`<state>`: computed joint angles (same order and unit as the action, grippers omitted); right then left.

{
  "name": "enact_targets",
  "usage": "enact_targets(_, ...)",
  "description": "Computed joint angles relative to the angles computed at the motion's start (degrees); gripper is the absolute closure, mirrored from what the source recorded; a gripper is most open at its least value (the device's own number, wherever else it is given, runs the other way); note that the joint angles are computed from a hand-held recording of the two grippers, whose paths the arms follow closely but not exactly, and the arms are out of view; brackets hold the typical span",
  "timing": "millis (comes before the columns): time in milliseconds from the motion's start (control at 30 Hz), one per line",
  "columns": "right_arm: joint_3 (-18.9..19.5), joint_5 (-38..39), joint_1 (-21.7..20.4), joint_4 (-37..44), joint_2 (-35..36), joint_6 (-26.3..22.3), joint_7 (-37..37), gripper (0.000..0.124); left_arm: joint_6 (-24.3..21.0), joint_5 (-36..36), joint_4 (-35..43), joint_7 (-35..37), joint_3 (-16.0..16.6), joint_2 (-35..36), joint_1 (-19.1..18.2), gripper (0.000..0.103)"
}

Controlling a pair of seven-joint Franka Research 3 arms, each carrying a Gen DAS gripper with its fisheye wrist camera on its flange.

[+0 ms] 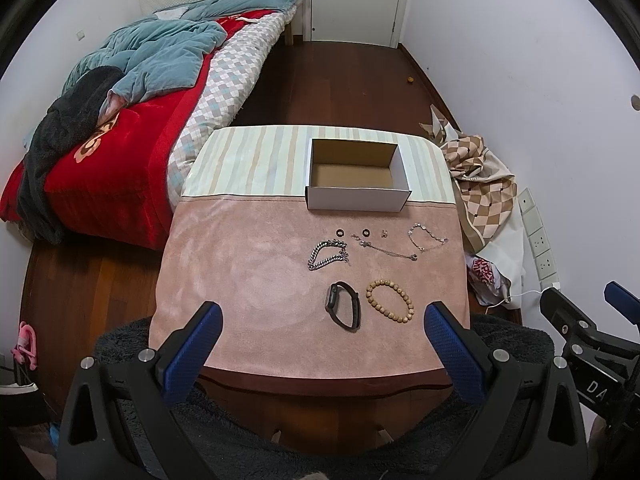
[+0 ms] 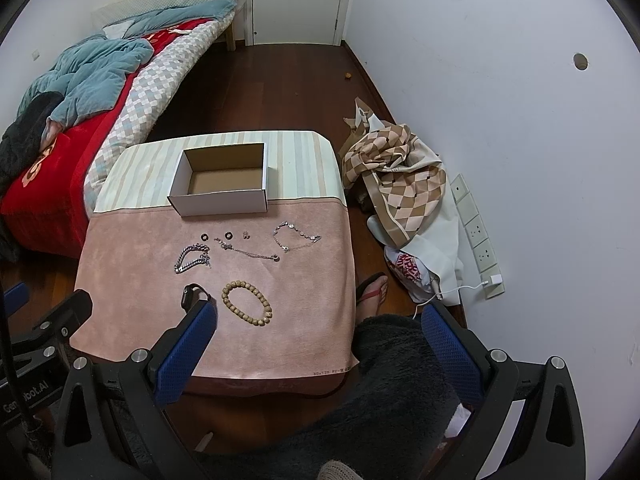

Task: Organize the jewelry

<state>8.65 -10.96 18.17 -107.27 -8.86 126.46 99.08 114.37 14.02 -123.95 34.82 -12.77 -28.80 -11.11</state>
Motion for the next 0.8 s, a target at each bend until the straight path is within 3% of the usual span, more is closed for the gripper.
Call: enact_targets(800,-0.18,-0.09,-0.3,0.84,-0.08,0.45,-0.57,0.021,-0.06,-0.01,0.44,0.13,0.1,0.24,0.0,0.0)
